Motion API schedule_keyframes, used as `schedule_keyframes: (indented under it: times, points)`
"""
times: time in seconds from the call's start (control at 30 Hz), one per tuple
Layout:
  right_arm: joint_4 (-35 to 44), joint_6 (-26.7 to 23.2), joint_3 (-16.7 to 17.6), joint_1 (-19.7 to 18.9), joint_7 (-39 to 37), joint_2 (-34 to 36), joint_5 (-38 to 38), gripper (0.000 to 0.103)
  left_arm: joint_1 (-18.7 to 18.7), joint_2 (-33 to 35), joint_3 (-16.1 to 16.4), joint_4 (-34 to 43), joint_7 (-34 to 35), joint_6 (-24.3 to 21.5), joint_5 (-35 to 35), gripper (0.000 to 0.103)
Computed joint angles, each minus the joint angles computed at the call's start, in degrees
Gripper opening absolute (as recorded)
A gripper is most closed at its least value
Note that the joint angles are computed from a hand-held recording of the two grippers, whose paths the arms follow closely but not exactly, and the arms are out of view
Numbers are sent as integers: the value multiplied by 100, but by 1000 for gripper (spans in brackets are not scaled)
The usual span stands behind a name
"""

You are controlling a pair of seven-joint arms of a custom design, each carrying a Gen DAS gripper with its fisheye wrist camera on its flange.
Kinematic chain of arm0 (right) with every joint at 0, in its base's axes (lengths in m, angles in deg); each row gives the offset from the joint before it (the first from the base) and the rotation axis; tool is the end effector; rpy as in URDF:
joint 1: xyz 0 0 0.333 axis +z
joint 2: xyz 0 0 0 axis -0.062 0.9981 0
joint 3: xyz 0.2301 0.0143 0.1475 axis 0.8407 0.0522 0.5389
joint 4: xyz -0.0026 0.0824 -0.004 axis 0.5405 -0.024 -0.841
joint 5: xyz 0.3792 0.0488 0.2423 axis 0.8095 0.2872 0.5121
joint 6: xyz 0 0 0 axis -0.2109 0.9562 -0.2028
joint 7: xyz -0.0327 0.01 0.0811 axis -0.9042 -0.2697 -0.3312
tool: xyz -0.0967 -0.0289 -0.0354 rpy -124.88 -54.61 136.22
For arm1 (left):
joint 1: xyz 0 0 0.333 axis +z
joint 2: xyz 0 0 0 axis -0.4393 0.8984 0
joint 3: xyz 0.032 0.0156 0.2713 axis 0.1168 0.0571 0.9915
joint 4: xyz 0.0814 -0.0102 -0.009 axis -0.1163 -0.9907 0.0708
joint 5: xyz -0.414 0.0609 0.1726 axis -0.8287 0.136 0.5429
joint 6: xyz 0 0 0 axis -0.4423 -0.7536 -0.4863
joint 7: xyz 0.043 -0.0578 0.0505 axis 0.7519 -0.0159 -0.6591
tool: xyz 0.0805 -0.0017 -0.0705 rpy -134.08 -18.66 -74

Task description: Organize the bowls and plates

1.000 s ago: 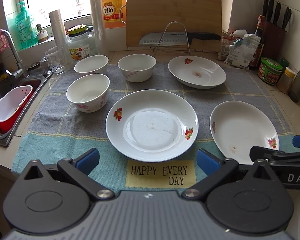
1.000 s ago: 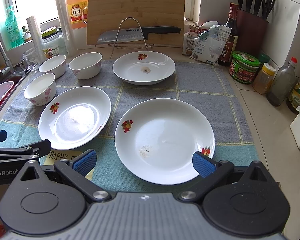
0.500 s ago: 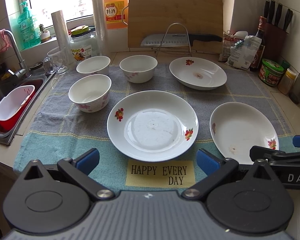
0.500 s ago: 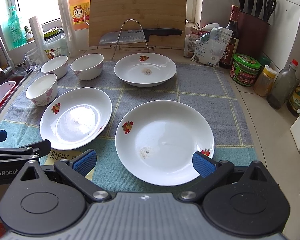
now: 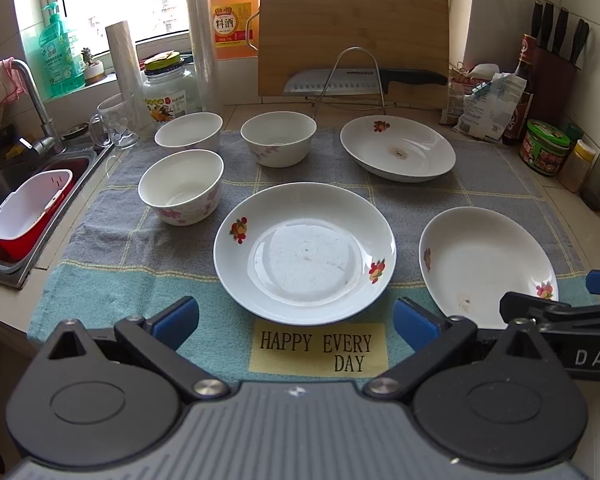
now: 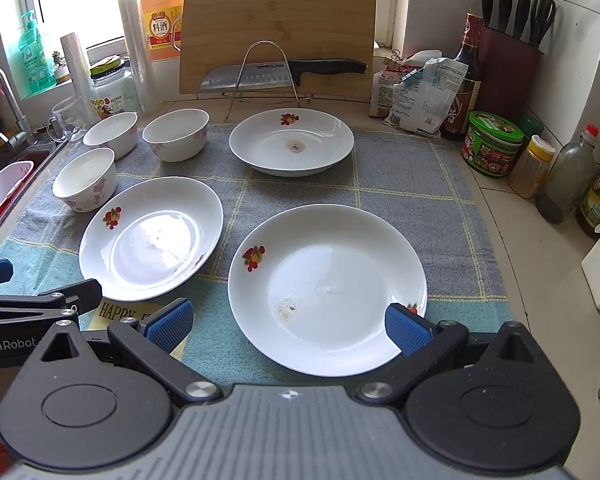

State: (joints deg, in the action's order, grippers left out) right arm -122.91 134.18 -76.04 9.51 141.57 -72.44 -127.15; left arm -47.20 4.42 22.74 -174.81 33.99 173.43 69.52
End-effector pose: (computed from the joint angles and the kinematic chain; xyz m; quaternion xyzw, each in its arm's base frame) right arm 0.5043 0.2299 0.3897 -0.5621 0.7604 -0.2584 0.1977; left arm 0.5748 -0.3758 0.3785 -0.5089 0.7827 -0.2905 0.2100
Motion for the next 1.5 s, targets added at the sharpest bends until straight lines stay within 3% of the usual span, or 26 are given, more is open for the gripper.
schedule_keyframes:
  times: [1.07, 1.37, 1.5]
  points:
    - [-150, 204, -27, -96, -224, -129, -35, 103, -132, 51, 24, 133, -420, -105, 264, 102]
    - [-387, 503, 4, -220, -365, -346, -95, 103, -192, -1, 5, 96, -599, -114, 341, 102]
    - [-634, 898, 29, -363, -411, -536, -210, 103, -191, -58, -34, 36, -644, -50, 369, 102]
